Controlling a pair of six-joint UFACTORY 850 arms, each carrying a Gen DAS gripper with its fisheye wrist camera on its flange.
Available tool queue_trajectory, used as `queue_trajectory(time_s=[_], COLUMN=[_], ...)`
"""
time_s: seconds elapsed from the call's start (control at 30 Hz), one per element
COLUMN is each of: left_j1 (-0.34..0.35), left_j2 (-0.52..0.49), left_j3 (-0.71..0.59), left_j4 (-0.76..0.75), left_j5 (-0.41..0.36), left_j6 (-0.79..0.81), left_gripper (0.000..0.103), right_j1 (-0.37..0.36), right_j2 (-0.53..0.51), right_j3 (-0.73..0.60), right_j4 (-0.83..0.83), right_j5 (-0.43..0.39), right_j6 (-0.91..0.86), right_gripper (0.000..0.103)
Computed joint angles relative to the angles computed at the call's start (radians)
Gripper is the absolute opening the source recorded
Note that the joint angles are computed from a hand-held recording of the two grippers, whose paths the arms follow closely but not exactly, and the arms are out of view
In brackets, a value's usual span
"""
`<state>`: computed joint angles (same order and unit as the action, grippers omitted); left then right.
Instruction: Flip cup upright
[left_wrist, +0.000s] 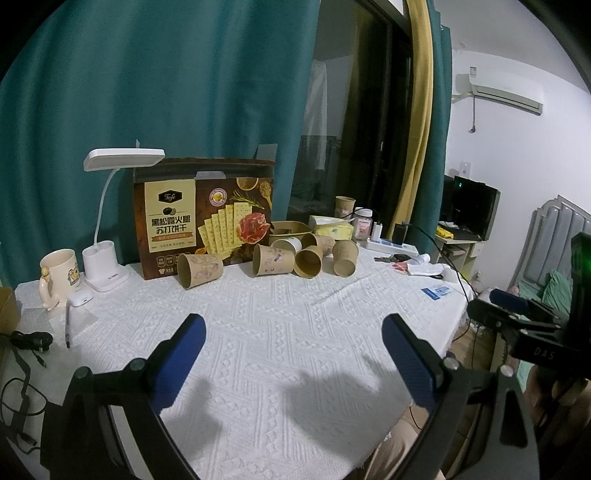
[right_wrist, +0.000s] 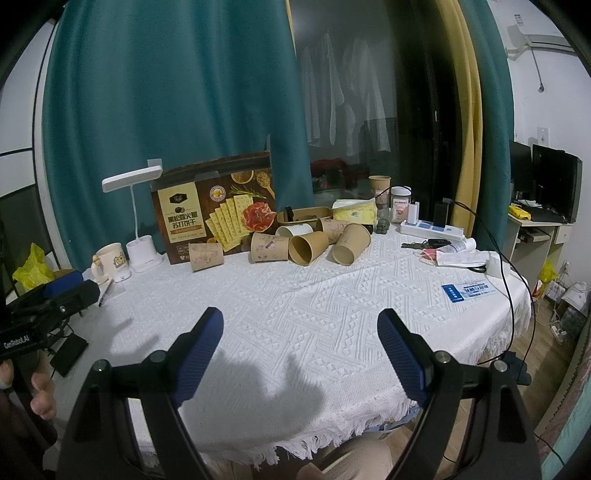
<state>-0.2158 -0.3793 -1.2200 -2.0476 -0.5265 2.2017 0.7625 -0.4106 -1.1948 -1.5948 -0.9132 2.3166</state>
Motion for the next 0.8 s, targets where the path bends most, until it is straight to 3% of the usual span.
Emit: queue_trajectory(time_s=[0.8], left_j1=[0.007], left_j2=[0.007], left_j3=[0.001], left_j4=[0.009], left_j5=[-0.003], left_j6=[-0.01], left_gripper=[0.096], right_j1=[0.001], right_j2=[-0.001], right_j3=[-0.002], right_j4=[0.0], right_j5=[-0.003], right_j6=[0.0], right_gripper=[0.084])
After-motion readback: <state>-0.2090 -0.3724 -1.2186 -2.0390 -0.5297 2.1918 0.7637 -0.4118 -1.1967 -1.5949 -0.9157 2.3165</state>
